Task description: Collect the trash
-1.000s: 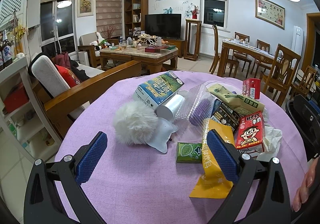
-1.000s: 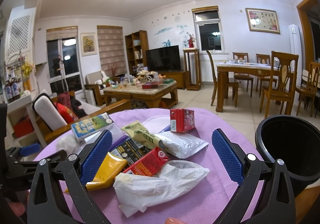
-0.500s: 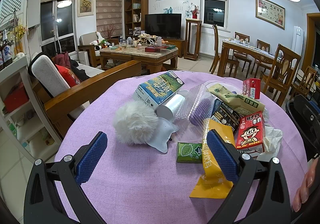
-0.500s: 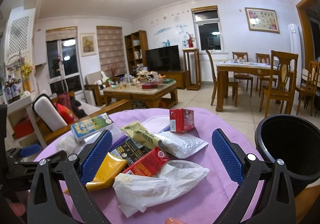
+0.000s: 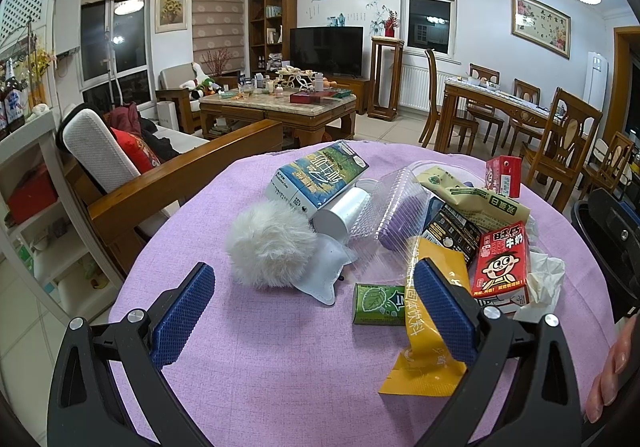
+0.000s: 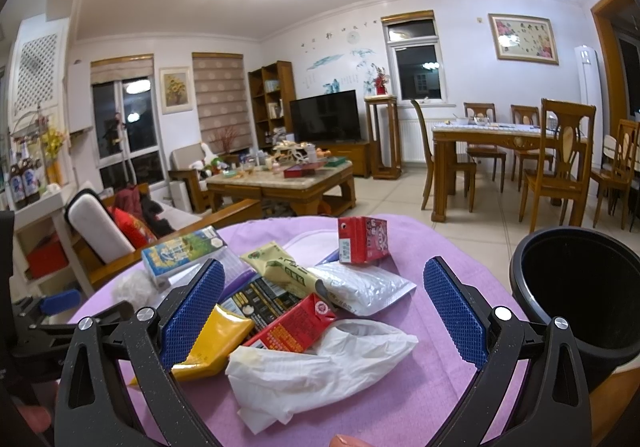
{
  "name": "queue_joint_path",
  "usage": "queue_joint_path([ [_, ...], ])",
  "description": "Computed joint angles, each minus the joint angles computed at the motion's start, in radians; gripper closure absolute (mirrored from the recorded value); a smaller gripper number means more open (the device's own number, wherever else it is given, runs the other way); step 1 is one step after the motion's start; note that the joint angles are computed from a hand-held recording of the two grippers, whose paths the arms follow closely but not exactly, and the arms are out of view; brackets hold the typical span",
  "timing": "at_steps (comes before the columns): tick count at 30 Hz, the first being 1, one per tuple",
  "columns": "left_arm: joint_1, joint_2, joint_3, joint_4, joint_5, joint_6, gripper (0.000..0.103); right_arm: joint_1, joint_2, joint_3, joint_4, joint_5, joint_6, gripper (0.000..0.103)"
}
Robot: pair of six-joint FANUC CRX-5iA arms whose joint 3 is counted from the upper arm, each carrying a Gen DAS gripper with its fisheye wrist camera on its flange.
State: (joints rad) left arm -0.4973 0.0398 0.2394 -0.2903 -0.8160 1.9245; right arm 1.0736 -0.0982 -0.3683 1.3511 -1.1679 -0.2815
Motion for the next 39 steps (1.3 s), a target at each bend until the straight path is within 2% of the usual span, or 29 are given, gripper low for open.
queue_joint_path([
  [13, 0.006, -0.004, -0.009, 0.017, 0.012, -0.007, 0.005, -0.003, 0.002, 0.006, -0.008, 0.005, 0.002, 0.005],
  [15, 0.053, -0.024, -0.066, 0.145, 0.074, -0.101, 0.005, -0.007, -0.014, 0.006, -0.042, 0.022, 0.036, 0.005],
  [17, 0.107, -0.046, -0.129, 0.281, 0.149, -0.257, 0.005, -0.017, -0.010, 0.030, -0.075, 0.019, 0.112, 0.005],
  [18, 0.124, -0.047, -0.130, 0.303, 0.159, -0.300, 0.005, -0.031, -0.011, 0.049, -0.091, 0.016, 0.173, 0.005],
  [20, 0.182, -0.026, -0.124, 0.425, 0.173, -0.457, 0.005, -0.070, -0.032, 0.068, -0.128, 0.043, 0.246, 0.005],
  [21, 0.202, -0.006, -0.106, 0.474, 0.163, -0.506, 0.005, -0.112, -0.045, 0.093, -0.172, 0.091, 0.291, 0.005],
  [22, 0.229, 0.030, -0.082, 0.576, 0.140, -0.598, 0.005, -0.134, -0.046, 0.111, -0.204, 0.115, 0.319, 0.005],
  [23, 0.242, 0.065, -0.051, 0.636, 0.105, -0.652, 0.005, -0.168, -0.034, 0.160, -0.283, 0.143, 0.387, 0.005],
  [25, 0.246, 0.163, 0.071, 0.675, -0.014, -0.713, 0.005, -0.247, 0.016, 0.296, -0.505, 0.205, 0.565, 0.005],
  [27, 0.243, 0.259, 0.185, 0.712, -0.130, -0.755, 0.005, -0.301, 0.054, 0.376, -0.641, 0.251, 0.660, 0.005],
  [28, 0.239, 0.293, 0.227, 0.718, -0.156, -0.751, 0.005, -0.323, 0.082, 0.421, -0.696, 0.249, 0.706, 0.005],
  [30, 0.233, 0.348, 0.301, 0.710, -0.204, -0.744, 0.005, -0.353, 0.167, 0.535, -0.776, 0.211, 0.803, 0.005],
  [31, 0.227, 0.394, 0.373, 0.689, -0.253, -0.728, 0.005, -0.360, 0.193, 0.572, -0.797, 0.191, 0.832, 0.005],
  [33, 0.211, 0.457, 0.470, 0.645, -0.315, -0.698, 0.007, -0.380, 0.280, 0.686, -0.873, 0.111, 0.908, 0.005],
  [35, 0.206, 0.499, 0.537, 0.628, -0.369, -0.686, 0.016, -0.388, 0.344, 0.762, -0.912, 0.037, 0.938, 0.005],
  [38, 0.211, 0.526, 0.571, 0.629, -0.408, -0.672, 0.020, -0.398, 0.402, 0.815, -0.963, -0.009, 0.953, 0.005],
  [39, 0.212, 0.528, 0.572, 0.629, -0.411, -0.670, 0.025, -0.406, 0.408, 0.815, -0.973, -0.007, 0.958, 0.005],
])
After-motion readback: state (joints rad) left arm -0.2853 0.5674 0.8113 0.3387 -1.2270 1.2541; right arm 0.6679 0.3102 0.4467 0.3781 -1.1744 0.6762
